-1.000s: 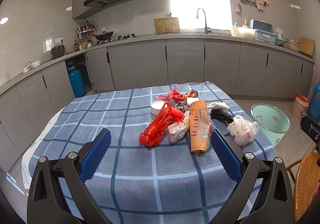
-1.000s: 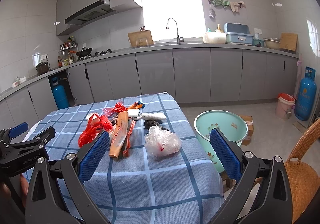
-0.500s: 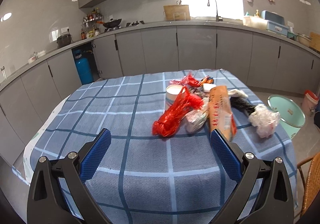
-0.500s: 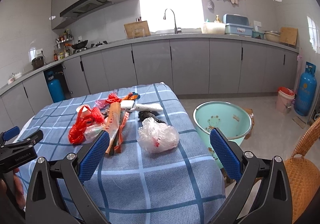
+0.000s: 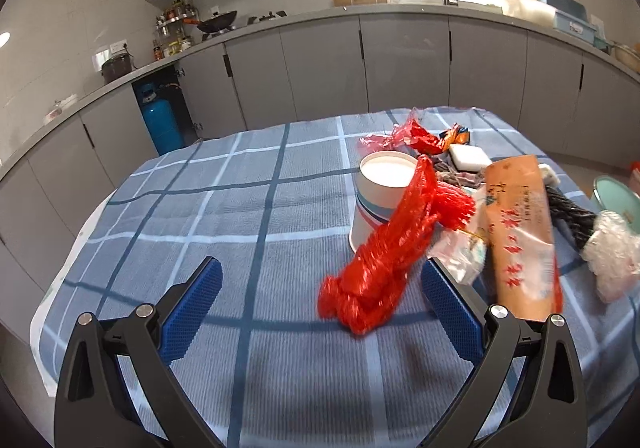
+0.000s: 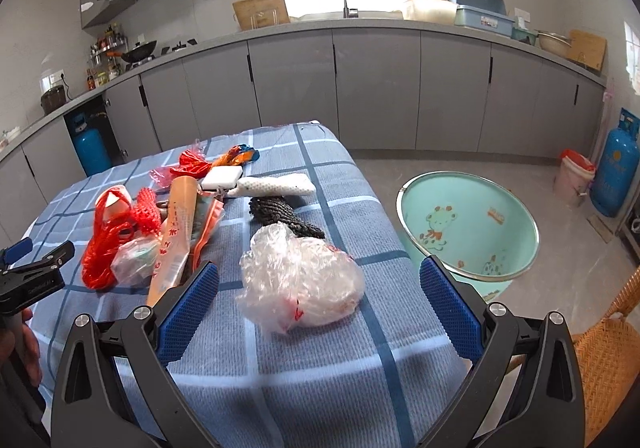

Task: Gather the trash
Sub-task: 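Grasp the clear plastic bag with the right tool while the left tool grasps the red bag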

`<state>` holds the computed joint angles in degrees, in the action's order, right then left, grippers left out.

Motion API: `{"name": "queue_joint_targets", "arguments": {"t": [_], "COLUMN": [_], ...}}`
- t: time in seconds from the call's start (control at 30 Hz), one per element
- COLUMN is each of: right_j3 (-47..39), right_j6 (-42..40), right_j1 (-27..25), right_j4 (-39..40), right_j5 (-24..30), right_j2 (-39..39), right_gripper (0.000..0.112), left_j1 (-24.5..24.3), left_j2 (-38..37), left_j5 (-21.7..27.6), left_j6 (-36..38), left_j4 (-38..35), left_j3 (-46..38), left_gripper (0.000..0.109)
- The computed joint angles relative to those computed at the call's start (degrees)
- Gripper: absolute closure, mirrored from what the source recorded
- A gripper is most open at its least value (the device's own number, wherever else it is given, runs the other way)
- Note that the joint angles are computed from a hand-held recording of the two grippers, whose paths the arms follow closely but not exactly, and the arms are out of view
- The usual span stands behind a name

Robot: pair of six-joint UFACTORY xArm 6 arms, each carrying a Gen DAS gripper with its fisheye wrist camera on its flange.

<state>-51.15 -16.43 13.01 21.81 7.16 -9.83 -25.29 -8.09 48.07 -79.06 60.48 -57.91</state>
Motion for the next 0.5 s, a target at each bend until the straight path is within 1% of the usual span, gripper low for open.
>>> {"name": "queue_joint_targets", "arguments": {"t": [0.1, 0.27, 0.3, 0.37, 0.43, 0.5], "right_j3": [-2.55, -5.42, -5.76, -6.36, -6.47, -6.23], "right_j6": [2.26, 5.55, 6.00, 4.64, 2.03, -0.95], "right_j1": [-0.14, -0.42, -0.43, -0.35, -0.11, 0.33], "right_j4": [-2.90, -7.03, -7.60, -5.95, -2.79, 0.11], "right_j5": [0.59, 1.76, 2.02, 3.19, 3.46, 3.49], "right_j2": [3.02, 7.14, 7.70, 8.52, 8.90, 8.74], "right_gripper": [0.014, 0.014, 0.014, 0.014, 0.014, 0.015], "left_j1": [2.50, 3.57, 3.64, 4.16, 4.31, 4.16], "left_j2": [3.34, 7.07, 7.38, 7.29, 7.15, 6.92], "left_j5": [-3.77, -6.90, -7.29, -8.92, -10.39, -11.44], "left_j6": [2.34, 4.96, 5.23, 6.44, 6.94, 7.56], "left_j4": [-1.43, -3.53, -3.94, -5.66, -6.33, -6.67], "left_j3": [-1.74, -3.18, -3.28, -2.66, -2.15, -1.74], "left_gripper": [0.011, 0.013, 0.019, 0.029, 0.036, 0.052]}}
